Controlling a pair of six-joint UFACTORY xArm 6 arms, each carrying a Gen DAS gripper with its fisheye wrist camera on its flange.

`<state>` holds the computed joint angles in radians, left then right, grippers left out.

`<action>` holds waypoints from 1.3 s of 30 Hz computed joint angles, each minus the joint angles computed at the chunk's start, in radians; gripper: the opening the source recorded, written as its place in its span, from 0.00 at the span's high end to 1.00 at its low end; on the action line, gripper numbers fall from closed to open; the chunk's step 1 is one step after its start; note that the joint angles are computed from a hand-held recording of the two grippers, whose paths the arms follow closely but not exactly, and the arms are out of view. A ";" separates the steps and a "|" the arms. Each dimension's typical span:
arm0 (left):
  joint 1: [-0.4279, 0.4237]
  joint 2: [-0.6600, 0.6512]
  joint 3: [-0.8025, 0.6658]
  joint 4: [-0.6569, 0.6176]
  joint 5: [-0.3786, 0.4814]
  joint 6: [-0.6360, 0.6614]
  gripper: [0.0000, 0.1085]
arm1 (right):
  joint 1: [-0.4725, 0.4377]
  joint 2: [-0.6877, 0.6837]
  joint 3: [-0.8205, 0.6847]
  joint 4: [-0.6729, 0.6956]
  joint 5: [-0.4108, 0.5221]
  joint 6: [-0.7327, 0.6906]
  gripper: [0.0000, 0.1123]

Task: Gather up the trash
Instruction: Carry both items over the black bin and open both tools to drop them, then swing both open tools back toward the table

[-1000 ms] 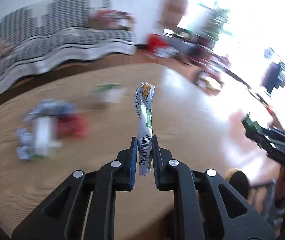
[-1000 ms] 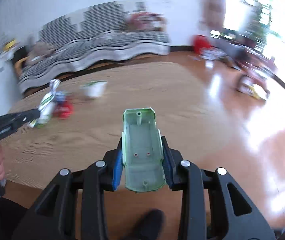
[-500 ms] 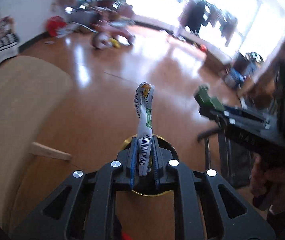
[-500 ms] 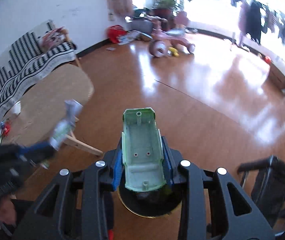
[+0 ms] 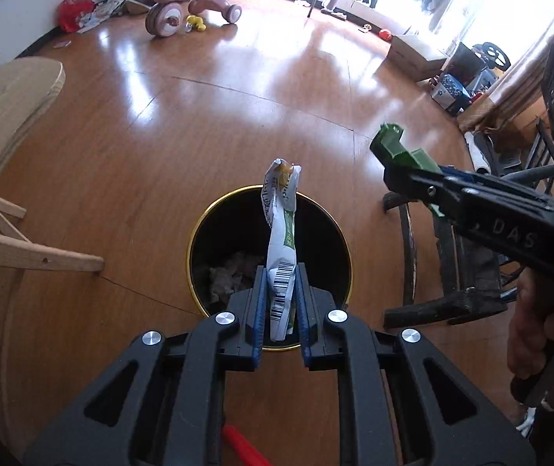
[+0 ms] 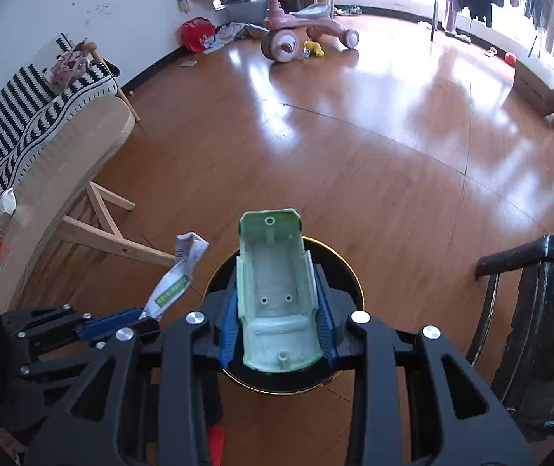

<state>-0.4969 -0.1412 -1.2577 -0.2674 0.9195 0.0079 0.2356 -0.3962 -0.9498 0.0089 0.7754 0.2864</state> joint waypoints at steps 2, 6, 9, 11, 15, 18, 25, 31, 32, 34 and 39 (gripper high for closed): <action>-0.002 0.008 -0.008 -0.019 -0.004 0.007 0.88 | 0.001 0.010 -0.008 0.001 0.001 -0.003 0.70; 0.011 -0.002 -0.006 -0.026 -0.003 0.021 0.87 | 0.007 0.024 -0.023 -0.012 0.004 0.007 0.69; 0.016 -0.003 0.000 -0.035 -0.006 0.024 0.87 | 0.009 0.036 -0.041 -0.014 0.014 0.001 0.69; 0.018 0.000 -0.002 -0.032 -0.008 0.023 0.86 | 0.011 0.042 -0.047 -0.027 0.015 0.011 0.66; 0.012 0.011 -0.014 -0.004 0.008 -0.020 0.44 | 0.020 0.036 -0.040 -0.078 -0.013 0.066 0.34; 0.006 0.000 -0.011 0.026 -0.010 -0.030 0.42 | 0.019 0.032 -0.045 -0.072 -0.017 0.065 0.34; 0.123 -0.071 -0.051 -0.098 0.049 0.051 0.34 | 0.068 0.053 -0.147 -0.087 -0.003 0.077 0.34; 0.454 -0.208 -0.057 -0.084 0.101 0.129 0.25 | 0.216 0.227 -0.401 -0.087 0.011 0.076 0.34; 0.536 -0.232 -0.052 -0.077 0.113 0.158 0.25 | 0.252 0.273 -0.461 -0.097 0.017 0.080 0.34; 0.687 -0.262 -0.045 -0.080 0.133 0.216 0.25 | 0.333 0.389 -0.604 -0.099 0.037 0.081 0.34; 1.099 -0.266 -0.036 -0.114 0.132 0.362 0.24 | 0.536 0.787 -1.127 -0.042 0.151 0.024 0.34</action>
